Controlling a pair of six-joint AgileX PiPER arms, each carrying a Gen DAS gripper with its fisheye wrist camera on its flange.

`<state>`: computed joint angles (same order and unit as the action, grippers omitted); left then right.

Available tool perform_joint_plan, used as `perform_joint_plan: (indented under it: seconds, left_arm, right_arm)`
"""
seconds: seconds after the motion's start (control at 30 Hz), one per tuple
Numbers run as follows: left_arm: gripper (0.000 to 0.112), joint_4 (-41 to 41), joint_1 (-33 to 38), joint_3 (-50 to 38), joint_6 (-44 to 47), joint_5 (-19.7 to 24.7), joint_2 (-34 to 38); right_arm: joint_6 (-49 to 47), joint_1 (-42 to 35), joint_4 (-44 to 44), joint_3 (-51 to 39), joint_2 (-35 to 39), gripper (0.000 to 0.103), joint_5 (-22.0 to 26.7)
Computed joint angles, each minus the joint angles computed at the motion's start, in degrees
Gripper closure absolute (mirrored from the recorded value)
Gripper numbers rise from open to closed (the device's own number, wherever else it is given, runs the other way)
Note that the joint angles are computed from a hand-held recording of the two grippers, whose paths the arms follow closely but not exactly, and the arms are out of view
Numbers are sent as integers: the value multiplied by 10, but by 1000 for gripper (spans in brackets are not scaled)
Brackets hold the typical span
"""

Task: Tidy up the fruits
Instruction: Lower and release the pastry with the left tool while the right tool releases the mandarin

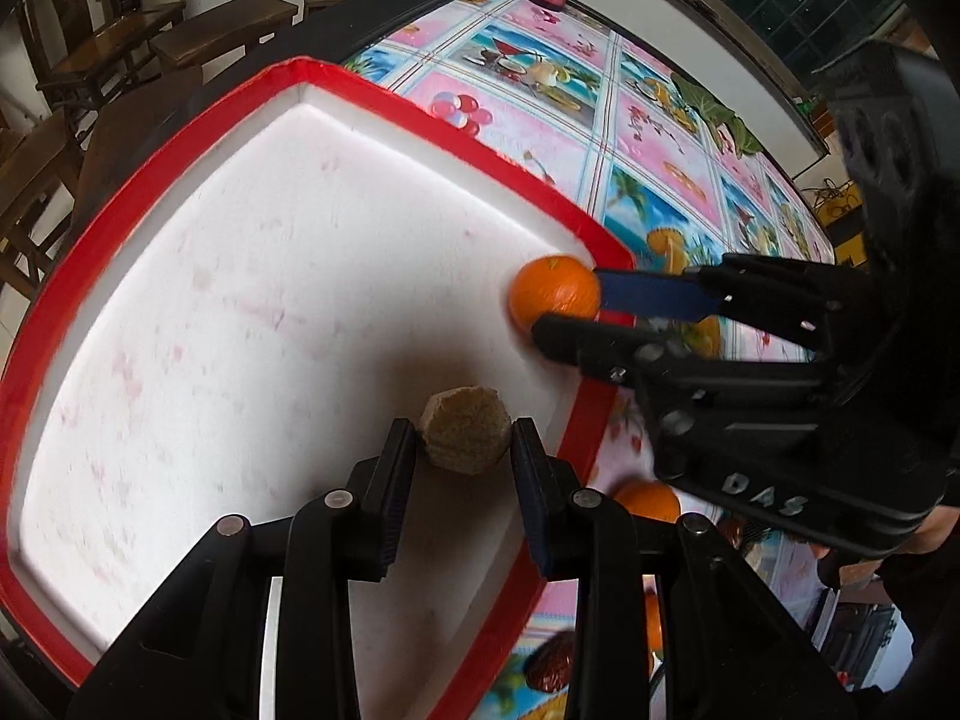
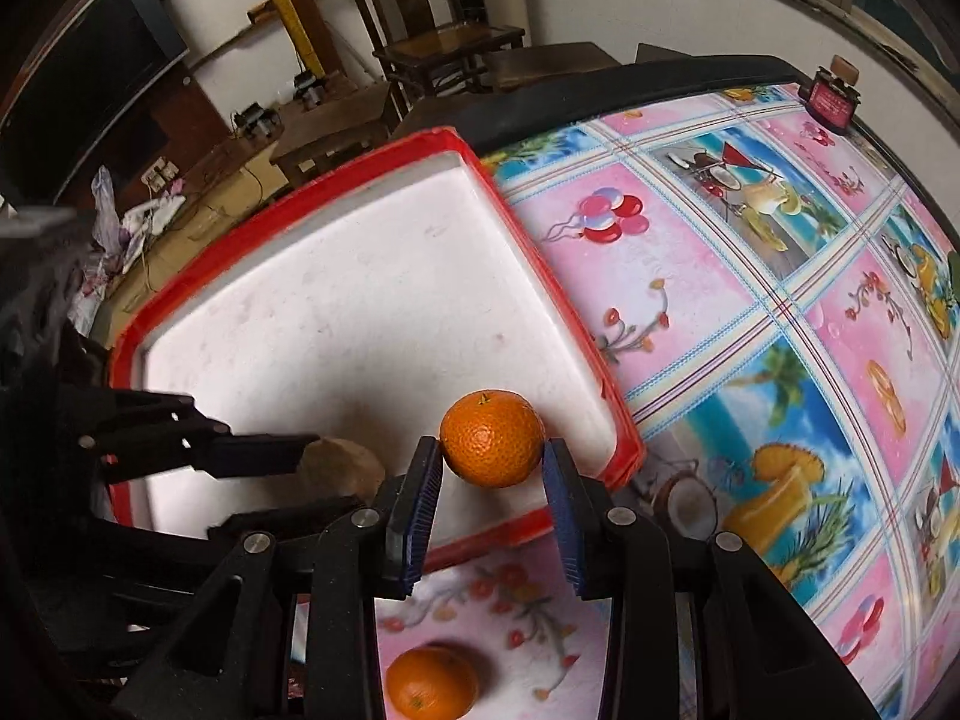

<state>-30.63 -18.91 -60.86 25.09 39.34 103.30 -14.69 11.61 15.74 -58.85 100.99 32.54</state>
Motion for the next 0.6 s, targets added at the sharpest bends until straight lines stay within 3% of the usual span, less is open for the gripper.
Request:
perform_joint_plan:
  seconds: [0.3, 0.4, 0.53, 0.6]
  left_arm:
    - [82, -10, 5, -6, 10, -2, 7]
    - [80, -3, 3, -7, 0, -3, 6]
    - [58, 4, 2, 1, -11, -12, -4]
    - [56, 3, 3, 6, -13, -15, -9]
  right_arm:
    - [-36, -12, 32, 1, 1, 64, -2]
    - [-43, -17, 43, 14, -16, 57, -9]
    - [-51, -21, 58, 36, -51, 53, -12]
    - [-54, -25, 66, 47, -70, 52, -11]
